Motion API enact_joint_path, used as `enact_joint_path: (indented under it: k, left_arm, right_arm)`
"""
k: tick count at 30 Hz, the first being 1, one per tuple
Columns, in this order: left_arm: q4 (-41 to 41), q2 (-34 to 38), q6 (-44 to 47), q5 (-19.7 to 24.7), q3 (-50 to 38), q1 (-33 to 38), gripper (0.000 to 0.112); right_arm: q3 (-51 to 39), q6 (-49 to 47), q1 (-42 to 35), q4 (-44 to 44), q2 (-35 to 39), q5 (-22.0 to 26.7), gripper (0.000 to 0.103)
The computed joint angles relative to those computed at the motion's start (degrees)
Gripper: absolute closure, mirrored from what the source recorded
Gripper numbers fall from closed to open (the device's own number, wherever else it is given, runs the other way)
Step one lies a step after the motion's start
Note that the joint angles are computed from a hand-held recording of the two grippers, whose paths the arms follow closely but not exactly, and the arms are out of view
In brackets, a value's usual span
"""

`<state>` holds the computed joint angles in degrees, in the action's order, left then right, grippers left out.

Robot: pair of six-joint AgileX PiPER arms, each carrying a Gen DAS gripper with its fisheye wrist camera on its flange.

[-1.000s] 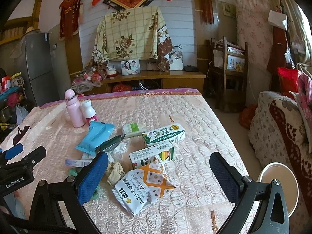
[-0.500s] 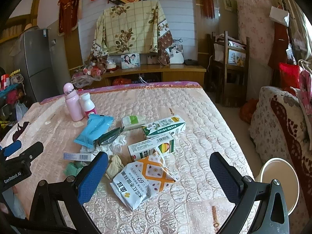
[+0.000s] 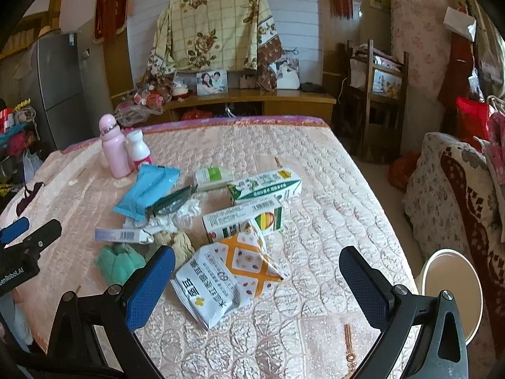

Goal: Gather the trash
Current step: 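Move both tools toward the green towel and orange-patterned snack bag, then grasp the green towel with the left tool while the right tool grasps the snack bag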

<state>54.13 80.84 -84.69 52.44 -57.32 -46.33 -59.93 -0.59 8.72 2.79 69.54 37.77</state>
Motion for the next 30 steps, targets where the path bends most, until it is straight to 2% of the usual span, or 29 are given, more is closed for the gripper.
enact_joint_path:
  k: [5, 11, 19, 22, 25, 30]
  left_arm:
    - [-4.26, -1.78, 5.29, -4.2, 3.57, 3.91, 0.01]
    - [-10.65, -2.24, 11.66, -10.51, 5.23, 7.35, 0.01]
    - [-17.16, 3.07, 20.13, -16.49, 2.0, 9.18, 0.01]
    - [-18.99, 5.08, 23.94, -18.37, 1.27, 9.93, 0.01]
    - [-21.43, 6.44, 29.22, -22.07, 1.03, 11.13, 0.01]
    - [-28.91, 10.94, 39.82, -24.49, -2.33, 13.1, 0.01]
  right_arm:
    - [0.95, -1.66, -0.41, 1.0, 1.36, 0.32, 0.0]
    - [0.77, -8.61, -3.02, 8.97, 5.14, 3.76, 0.0]
    - [0.65, -15.71, -5.29, 19.6, 10.28, 5.88, 0.002]
    - [-0.98, -16.13, -5.76, 21.32, 12.89, 6.8, 0.007]
    - [-2.57, -15.72, -4.85, 20.02, 14.5, 7.17, 0.007]
    - [-3.86, -20.41, -8.57, 23.08, 15.56, 10.45, 0.007]
